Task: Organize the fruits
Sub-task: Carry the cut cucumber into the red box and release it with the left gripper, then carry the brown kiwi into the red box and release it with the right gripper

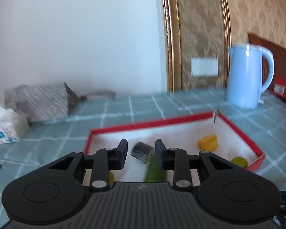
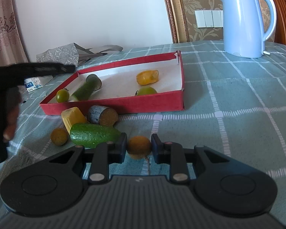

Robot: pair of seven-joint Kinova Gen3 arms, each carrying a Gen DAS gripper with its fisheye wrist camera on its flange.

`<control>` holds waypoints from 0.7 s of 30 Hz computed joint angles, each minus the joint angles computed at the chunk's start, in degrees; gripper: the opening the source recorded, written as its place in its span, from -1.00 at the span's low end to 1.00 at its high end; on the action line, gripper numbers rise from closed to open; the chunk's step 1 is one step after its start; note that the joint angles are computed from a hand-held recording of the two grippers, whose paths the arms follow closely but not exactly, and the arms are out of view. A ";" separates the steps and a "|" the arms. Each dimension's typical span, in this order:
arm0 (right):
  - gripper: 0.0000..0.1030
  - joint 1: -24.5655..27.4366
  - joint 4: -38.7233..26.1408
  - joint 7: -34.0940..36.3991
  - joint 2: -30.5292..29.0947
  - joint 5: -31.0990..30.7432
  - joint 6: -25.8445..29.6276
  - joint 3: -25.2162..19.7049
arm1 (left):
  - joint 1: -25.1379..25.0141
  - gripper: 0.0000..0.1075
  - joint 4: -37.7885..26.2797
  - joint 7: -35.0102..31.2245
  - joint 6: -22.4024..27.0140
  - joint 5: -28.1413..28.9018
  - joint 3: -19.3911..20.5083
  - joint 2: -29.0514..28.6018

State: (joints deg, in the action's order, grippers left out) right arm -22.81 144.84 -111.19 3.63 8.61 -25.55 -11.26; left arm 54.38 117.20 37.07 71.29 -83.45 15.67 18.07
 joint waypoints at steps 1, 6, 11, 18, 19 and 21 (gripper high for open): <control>-0.50 0.00 0.00 0.00 0.00 0.00 0.00 0.00 | 0.99 -0.43 0.85 1.35 1.04 -0.10 0.34 -0.52; -0.50 -0.63 0.02 1.56 -0.13 -1.83 0.18 -0.03 | 4.86 -0.43 4.95 9.54 3.75 1.94 3.25 -1.94; -0.50 -1.27 -0.04 3.25 -0.39 -3.82 0.63 -0.09 | 4.90 -0.43 8.19 15.15 -0.61 4.59 4.49 -2.26; -0.50 -2.65 -0.36 7.36 -0.60 -8.36 1.59 -0.16 | 2.60 -0.43 12.51 21.42 -8.46 4.08 4.35 -5.01; -0.50 -2.95 -0.38 8.35 -0.64 -9.43 1.71 -0.17 | 2.07 -0.43 12.57 21.11 -9.34 4.07 4.40 -5.12; -0.50 -3.80 -0.47 11.05 -0.82 -12.37 2.07 -0.24 | 1.30 -0.43 12.26 18.79 -10.97 4.75 4.61 -5.12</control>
State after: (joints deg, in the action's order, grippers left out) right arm -26.62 144.37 -100.14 2.81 -3.76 -23.48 -11.50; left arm 55.68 129.46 55.86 60.32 -78.70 20.28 12.95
